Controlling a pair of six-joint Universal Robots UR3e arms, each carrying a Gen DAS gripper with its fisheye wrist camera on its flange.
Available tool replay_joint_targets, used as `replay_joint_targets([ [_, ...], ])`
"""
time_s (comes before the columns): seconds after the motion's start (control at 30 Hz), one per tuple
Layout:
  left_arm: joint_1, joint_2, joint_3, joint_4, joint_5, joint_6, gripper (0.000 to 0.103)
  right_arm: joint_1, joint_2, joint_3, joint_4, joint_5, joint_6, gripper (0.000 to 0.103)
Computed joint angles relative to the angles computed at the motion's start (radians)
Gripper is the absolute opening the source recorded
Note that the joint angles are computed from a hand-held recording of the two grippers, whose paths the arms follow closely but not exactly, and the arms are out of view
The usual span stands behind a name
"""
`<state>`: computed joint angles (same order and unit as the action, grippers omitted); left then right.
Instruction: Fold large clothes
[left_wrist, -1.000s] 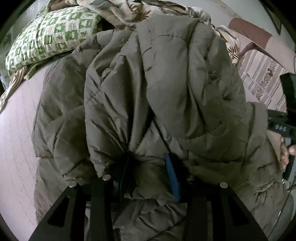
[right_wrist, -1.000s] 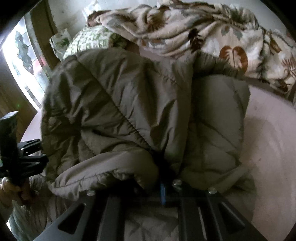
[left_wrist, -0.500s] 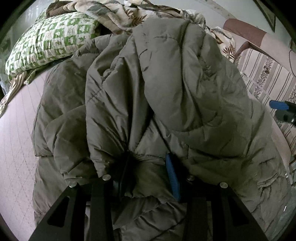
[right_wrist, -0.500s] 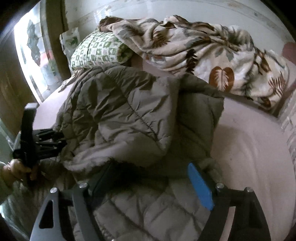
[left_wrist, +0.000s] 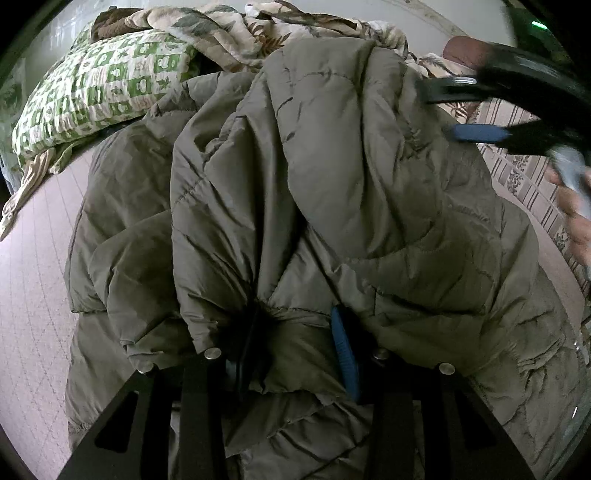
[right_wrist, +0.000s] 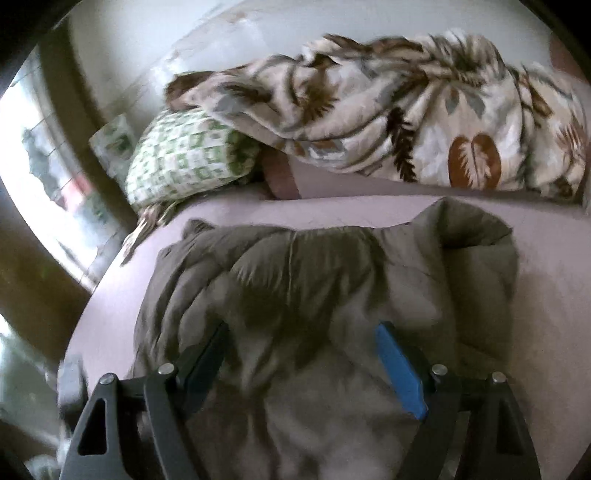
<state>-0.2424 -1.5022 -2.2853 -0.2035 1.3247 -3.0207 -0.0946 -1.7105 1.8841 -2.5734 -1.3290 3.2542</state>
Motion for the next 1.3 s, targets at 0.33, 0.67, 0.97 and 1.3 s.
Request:
replay_joint_targets([
  [0.33,-0.02,-0.001,-0.02,0.035,0.024,-0.004,0.04,0.176,0.398,-0.311,0.12,-0.315,0.08,0.085],
  [0.67,-0.054,-0.007,-0.009,0.037,0.057,-0.022,0.04,0.096,-0.059,0.058,0.049,-0.153,0.006,0.084],
  [0.97,-0.069,-0.012,0.005,0.031,0.076,-0.025,0.04,0.111,-0.11,0.268,0.031,-0.214,-0.073,0.085],
  [1.3,-0.076,-0.026,0.005,0.05,0.083,-0.029,0.04,0.164,0.081,0.25,-0.11,-0.302,-0.037,0.094],
])
